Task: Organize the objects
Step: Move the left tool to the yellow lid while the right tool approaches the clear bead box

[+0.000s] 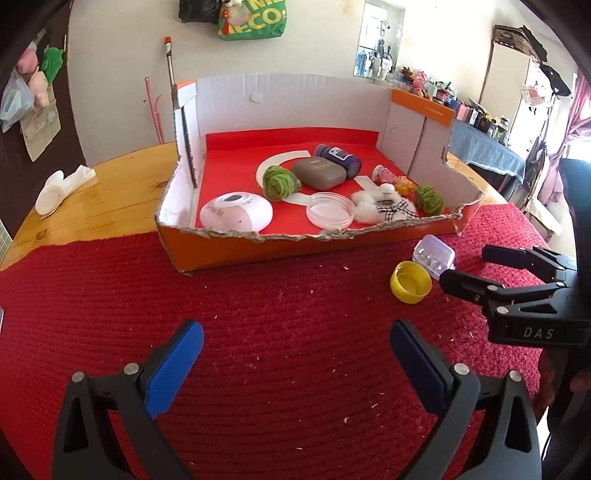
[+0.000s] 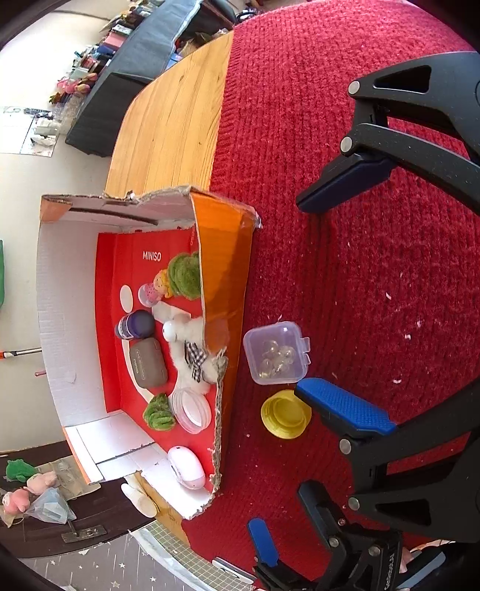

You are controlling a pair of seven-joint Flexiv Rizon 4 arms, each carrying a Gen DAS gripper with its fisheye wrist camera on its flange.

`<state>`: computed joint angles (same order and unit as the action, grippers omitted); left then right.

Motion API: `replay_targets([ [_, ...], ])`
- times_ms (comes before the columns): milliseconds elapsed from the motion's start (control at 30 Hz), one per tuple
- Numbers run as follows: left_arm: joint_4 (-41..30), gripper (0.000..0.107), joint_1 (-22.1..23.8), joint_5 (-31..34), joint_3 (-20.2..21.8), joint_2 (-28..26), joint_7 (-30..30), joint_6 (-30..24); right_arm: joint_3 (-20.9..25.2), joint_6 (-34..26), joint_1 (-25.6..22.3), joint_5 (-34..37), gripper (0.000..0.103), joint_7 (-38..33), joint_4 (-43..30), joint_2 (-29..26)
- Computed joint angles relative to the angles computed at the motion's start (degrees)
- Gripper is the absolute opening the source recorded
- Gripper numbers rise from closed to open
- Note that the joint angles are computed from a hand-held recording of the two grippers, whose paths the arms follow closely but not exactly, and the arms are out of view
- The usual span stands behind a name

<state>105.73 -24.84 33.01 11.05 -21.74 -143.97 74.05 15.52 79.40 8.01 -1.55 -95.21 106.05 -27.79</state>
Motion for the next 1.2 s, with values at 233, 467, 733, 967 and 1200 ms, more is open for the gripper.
replay_targets([
  [233, -1.3, 0.098, 2.8, -4.6, -4.2, -1.5, 11.0, 3.0, 10.1, -6.9, -9.8, 7.8, 0.092, -16.2, -5.8, -2.2],
  [467, -3.8, 0.082, 2.6, -11.1, -5.3, -4.2, 22.0, 2.3, 10.6, -13.2, -10.2, 12.3, 0.091, -28.0, -9.5, -2.8],
  [733, -4.0, 0.068, 3.6, -18.4, -6.9, -6.0, 31.7, 2.9, 6.7, -14.4, -5.6, 15.9, 0.084, -34.2, -10.8, -2.7],
  [967, -3.5, 0.058, 3.9, -22.8, -7.6, -6.6, 38.0, 3.6, 5.6, -15.1, -4.3, 17.6, 0.075, -36.7, -11.9, -3.0],
  [1200, -1.7, 0.047, 6.2, -28.6, -10.8, -7.0, 44.3, 6.2, 4.9, -15.5, -3.2, 18.6, 0.066, -36.5, -12.6, -3.2],
])
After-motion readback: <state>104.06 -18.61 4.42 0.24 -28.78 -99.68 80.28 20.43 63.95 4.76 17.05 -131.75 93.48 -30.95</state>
